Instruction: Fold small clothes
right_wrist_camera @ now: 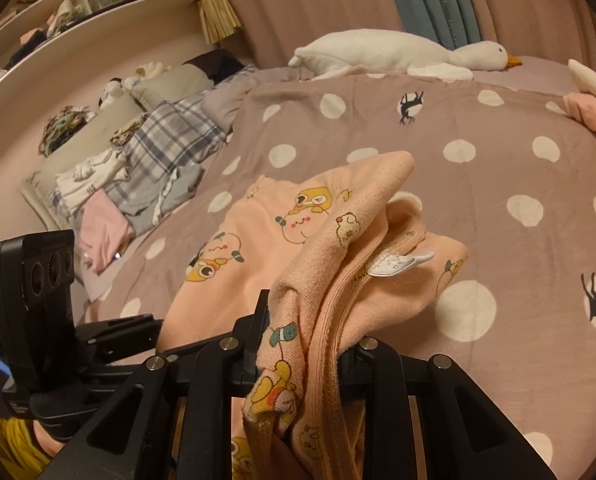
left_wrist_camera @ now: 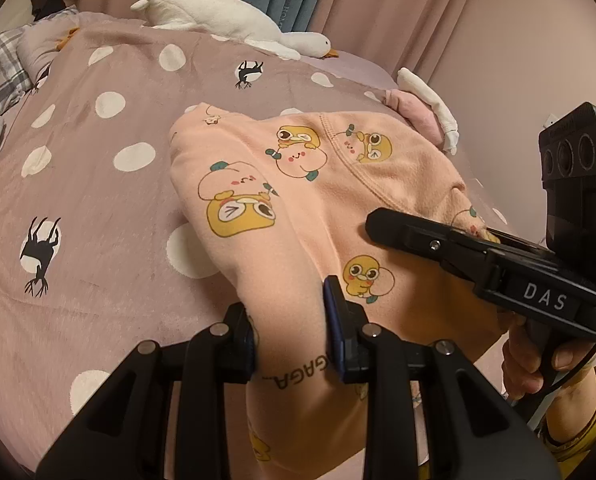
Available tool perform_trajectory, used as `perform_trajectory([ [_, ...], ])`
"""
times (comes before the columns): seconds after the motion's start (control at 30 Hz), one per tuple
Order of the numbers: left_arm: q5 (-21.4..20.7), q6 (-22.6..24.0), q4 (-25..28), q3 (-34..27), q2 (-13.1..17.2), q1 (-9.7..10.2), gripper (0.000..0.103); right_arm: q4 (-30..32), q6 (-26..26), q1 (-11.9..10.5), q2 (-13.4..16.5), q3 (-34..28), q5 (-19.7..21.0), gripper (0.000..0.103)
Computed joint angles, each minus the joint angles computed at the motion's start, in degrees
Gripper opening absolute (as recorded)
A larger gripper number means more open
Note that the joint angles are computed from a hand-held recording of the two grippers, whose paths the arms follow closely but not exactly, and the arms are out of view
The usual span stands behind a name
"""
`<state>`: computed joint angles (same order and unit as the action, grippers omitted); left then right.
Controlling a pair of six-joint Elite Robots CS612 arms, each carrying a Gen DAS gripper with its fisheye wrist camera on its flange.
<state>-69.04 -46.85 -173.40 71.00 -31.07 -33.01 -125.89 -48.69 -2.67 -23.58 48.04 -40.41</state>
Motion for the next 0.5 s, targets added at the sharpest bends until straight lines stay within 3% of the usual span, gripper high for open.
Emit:
perform_trajectory([
  [0.5, -1.08, -1.60, 0.79, -0.10, 0.50, 0.76, 0.028, 2.35, -0.87, 0.75, 0.99, -1.90, -1.73, 0.026],
])
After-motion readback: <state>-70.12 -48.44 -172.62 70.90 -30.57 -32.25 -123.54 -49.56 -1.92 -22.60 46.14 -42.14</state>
